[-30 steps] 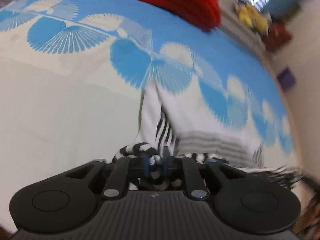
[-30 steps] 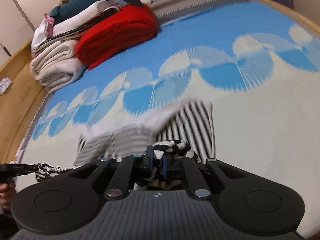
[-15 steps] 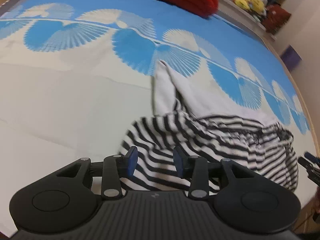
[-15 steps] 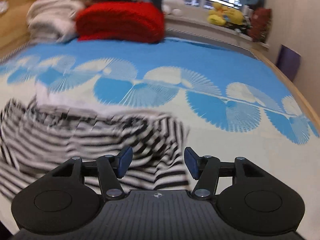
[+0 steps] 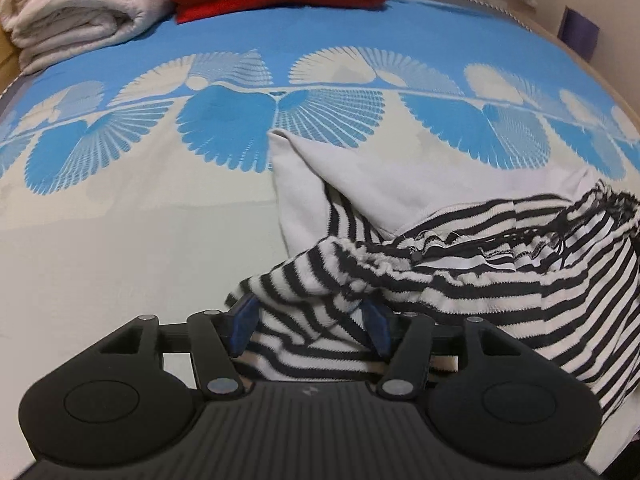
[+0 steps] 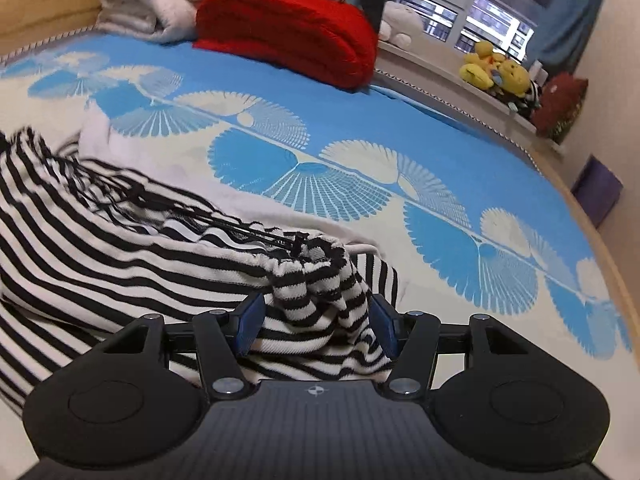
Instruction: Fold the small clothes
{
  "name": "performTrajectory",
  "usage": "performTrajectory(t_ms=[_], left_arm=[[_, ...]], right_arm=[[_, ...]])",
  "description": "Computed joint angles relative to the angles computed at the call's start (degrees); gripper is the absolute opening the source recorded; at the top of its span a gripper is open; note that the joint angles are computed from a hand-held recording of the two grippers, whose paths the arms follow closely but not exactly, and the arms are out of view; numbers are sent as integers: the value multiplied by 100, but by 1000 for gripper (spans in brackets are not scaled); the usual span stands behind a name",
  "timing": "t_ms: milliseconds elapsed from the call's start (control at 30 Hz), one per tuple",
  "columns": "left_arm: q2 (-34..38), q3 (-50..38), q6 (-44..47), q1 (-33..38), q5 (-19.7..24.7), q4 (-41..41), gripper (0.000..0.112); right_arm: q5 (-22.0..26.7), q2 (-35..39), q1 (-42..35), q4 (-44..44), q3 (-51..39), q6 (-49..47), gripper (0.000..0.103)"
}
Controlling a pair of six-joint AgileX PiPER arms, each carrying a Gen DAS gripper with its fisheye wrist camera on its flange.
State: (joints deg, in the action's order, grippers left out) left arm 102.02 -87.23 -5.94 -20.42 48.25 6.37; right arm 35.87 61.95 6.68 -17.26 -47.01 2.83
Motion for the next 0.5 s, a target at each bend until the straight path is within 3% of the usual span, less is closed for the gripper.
performTrajectory(t_ms=[200,233,267,300,333,400,500], left_arm=[[350,-328,39,-70,-42,69,59],[380,-365,99,-58,-53,4,43],[434,-453,220,-27,-26,-125,17],[484,-553,226,-12,12,-142,10],[492,-609,123,-4,-35,-66,6],[393,-633,-122,48,-325,68,4],[189,-616,-633,251,-932,-28,3]], right_arm=[[-432,445,-110,-256,-42,-200,59],[-477,499,-148,-195,-79,-277,59],[-539,559,-205,-57,-123,-413,57],[-593,611,-259,117,-157,-594,56],[-630,670,-319,323,-195,-819,52],[-635,819,-503,1059,-327,-1605,24],[-703,917,-833,1990,-587,-2465,14]])
